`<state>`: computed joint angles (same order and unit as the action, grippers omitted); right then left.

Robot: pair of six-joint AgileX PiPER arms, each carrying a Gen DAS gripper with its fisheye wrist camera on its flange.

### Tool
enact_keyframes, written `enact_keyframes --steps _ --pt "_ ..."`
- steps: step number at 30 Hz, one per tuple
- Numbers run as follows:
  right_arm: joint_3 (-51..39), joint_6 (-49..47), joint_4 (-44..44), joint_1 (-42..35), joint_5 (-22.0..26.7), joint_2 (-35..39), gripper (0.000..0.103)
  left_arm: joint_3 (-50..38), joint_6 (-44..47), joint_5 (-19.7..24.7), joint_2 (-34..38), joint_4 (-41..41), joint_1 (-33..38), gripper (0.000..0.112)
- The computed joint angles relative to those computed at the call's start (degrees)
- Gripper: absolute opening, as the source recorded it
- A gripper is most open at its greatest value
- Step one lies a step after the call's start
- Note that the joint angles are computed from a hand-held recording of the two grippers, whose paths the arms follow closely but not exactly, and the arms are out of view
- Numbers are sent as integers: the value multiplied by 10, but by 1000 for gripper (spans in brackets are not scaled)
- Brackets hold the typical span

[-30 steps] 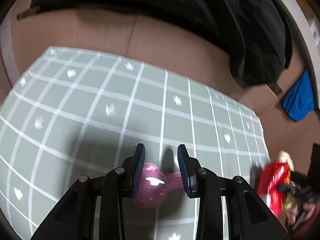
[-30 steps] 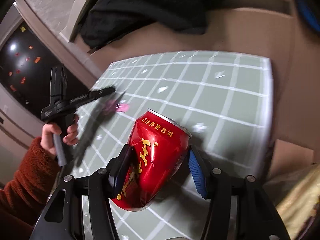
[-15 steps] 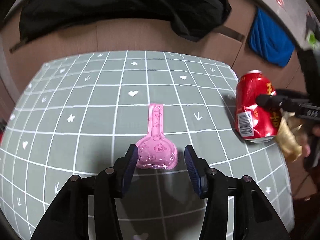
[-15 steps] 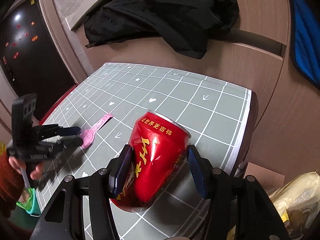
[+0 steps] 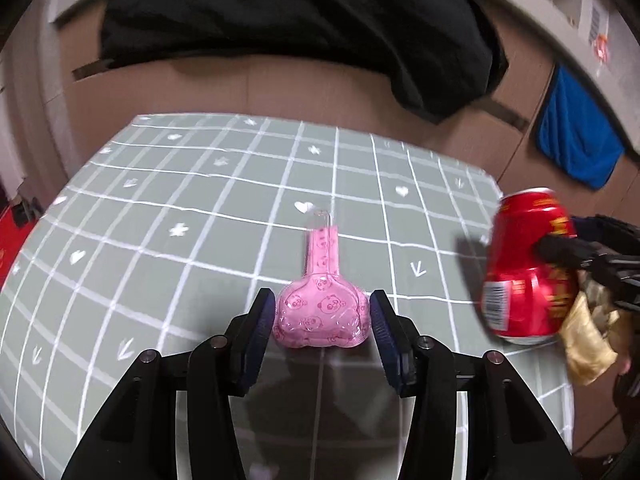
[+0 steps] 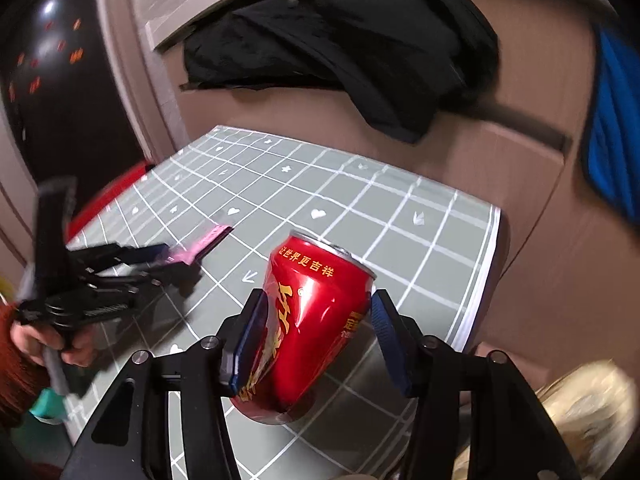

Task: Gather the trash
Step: 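Grasp the pink plastic item with the left tool while the right tool grasps the red can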

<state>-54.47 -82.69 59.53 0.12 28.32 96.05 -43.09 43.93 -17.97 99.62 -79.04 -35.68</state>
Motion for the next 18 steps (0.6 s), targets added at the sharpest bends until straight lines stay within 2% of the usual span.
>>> enact_keyframes --steps 4,10,11,13,15,18 --pt "0 103 -103 70 -54 -13 48 82 -51 -81 -82 -54 -49 50" --pt "-25 243 -200 155 -71 26 51 188 -168 -146 -173 -34 -100 50" --pt "-30 273 -220 165 -75 36 52 196 -172 -154 -179 -40 -106 50" --pt "-35 322 -253 181 -88 53 63 209 -166 -181 -186 -65 -128 50" --pt "-41 350 -271 188 -89 68 63 216 -159 -208 -187 -89 -150 50" --pt "-45 376 -275 187 -75 86 63 226 -167 -219 -192 -99 -169 50"
